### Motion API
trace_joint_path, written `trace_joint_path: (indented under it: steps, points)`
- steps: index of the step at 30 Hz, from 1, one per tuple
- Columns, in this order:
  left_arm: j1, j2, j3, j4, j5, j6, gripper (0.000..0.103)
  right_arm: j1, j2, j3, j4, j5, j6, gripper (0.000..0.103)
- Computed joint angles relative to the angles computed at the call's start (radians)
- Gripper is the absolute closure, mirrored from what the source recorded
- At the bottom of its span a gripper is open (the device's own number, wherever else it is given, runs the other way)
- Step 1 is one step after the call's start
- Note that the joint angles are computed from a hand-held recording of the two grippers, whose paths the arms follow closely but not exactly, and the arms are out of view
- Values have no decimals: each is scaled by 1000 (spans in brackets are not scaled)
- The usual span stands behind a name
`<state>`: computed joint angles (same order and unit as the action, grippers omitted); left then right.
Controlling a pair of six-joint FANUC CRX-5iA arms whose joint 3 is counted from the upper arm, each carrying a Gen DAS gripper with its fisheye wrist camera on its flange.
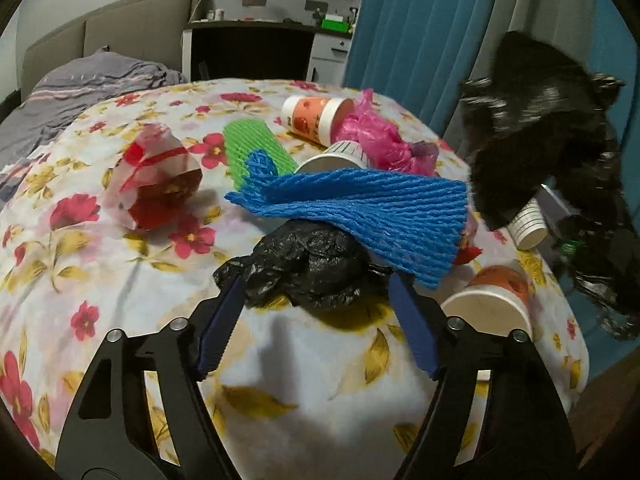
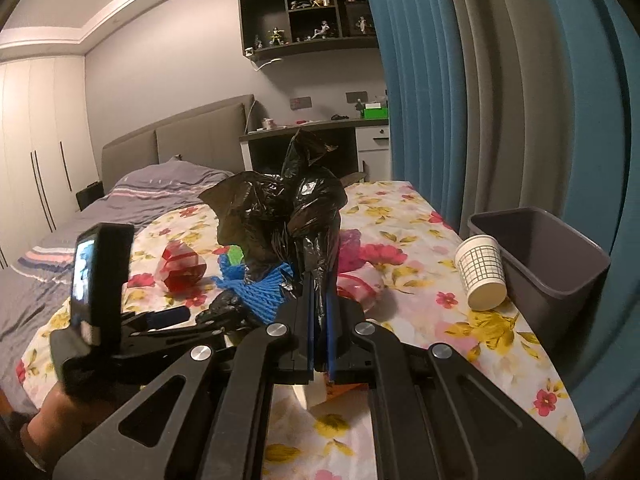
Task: Collect trash
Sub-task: 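Grasp the other black plastic bag with the left gripper while the right gripper holds its bag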
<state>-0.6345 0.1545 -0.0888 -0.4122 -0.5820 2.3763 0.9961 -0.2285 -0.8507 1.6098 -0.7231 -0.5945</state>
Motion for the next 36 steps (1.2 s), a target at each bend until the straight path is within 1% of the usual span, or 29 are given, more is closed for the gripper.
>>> trace_joint_path:
  steps: [1,3,4,6,7,8,9,10,12,14,17,21,23,24,25,26,27,30,33,35,36]
  points:
    - [9,12,5,29,-3,-28,38,-4,-5,-4,2,4,-2,98]
    - [36,25,-8,112,13,-100,52,-4,-10,-6,-1,4,1,98]
    - [52,26,-27,166,33,-141,55,-6,-13,-9,0,5,-2,98]
    - [80,29,-64,263,71,-213,70,-6,-16,-12,-2,8,-3,98]
    - [93,29,-86,306,96,-242,71,-8,-19,-15,-2,9,-6,98]
    - [95,22,-98,308,111,-236,79,-7,-19,-16,-3,8,-6,98]
    - [101,21,-109,336,121,-260,84,-8,-20,-18,-5,10,-6,98]
    - [105,15,-124,358,135,-277,86,0,-22,-17,-14,2,-3,98]
    - [105,1,-140,349,152,-264,91,2,-24,-17,-19,-1,0,98]
    - [95,-21,-143,300,151,-224,92,20,-26,-11,-38,-18,9,98]
    - [69,-67,-127,186,91,-148,92,25,-30,-12,-42,-25,11,98]
    - [34,-115,-93,87,-52,-127,92,33,-36,-14,-48,-38,9,98]
    - [-5,-100,-32,-10,-194,-87,92,34,-41,-17,-45,-39,2,98]
    - [-33,-86,2,-75,-276,-53,92,35,-42,-17,-44,-40,1,98]
    - [-51,-79,22,-117,-334,-37,92,36,-42,-17,-43,-38,0,98]
    - [-56,-80,24,-125,-362,-35,92,35,-43,-17,-43,-33,0,98]
    - [-41,-96,6,-93,-348,-54,92,32,-45,-18,-42,-21,-1,98]
    - [11,-153,-70,35,-249,-136,92,6,-48,-19,-16,42,-4,98]
    - [16,-171,-106,103,-202,-186,92,-26,-55,-21,31,124,-20,98]
    - [19,-159,-112,146,-169,-218,92,-87,-60,-20,98,263,-55,98]
    - [19,-158,-116,158,-160,-228,92,-130,-58,-17,143,353,-81,98]
